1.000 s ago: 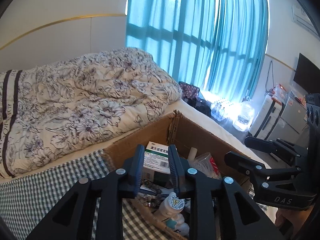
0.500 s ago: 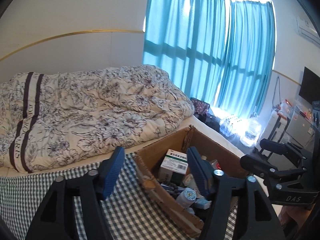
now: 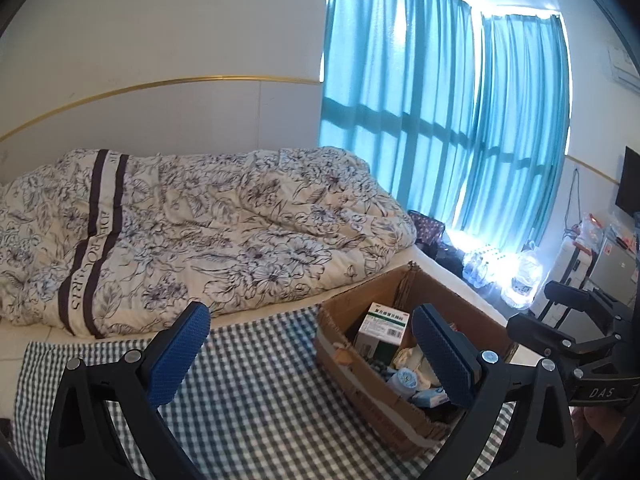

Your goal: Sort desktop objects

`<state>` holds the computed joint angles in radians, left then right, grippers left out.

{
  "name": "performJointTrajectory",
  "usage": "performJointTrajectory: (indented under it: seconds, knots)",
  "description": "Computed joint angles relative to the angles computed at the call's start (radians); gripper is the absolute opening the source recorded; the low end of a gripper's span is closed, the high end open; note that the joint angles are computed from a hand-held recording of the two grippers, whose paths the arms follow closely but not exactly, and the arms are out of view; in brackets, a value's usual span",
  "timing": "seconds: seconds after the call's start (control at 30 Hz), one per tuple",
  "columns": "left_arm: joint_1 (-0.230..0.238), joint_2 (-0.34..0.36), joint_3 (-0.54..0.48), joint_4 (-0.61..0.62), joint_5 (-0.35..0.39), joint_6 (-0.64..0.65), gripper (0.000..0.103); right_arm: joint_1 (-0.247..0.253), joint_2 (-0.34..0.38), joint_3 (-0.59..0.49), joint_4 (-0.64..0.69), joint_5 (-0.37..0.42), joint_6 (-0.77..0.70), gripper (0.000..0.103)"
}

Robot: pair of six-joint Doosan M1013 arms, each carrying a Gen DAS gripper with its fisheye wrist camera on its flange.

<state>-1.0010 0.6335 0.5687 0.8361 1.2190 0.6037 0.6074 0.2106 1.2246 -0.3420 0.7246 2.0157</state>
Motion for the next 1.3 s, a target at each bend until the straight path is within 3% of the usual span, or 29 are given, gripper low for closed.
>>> performJointTrajectory:
  seconds: [0.3,0.87,1.3]
  knots:
    - [-0.023,-0.039,0.049,0.058,0.081,-0.037,0.103,0.014,-0.011,0.003,0.031,-0.018,-0.025,0.103]
    - [-0.055,-0.128,0.213,0.142,0.269,-0.241,0.103,0.068,0.011,-0.003,0.179,-0.058,-0.205,0.103]
    - [-0.057,-0.172,0.298,0.136,0.332,-0.331,0.103,0.079,0.032,-0.012,0.271,-0.061,-0.292,0.103]
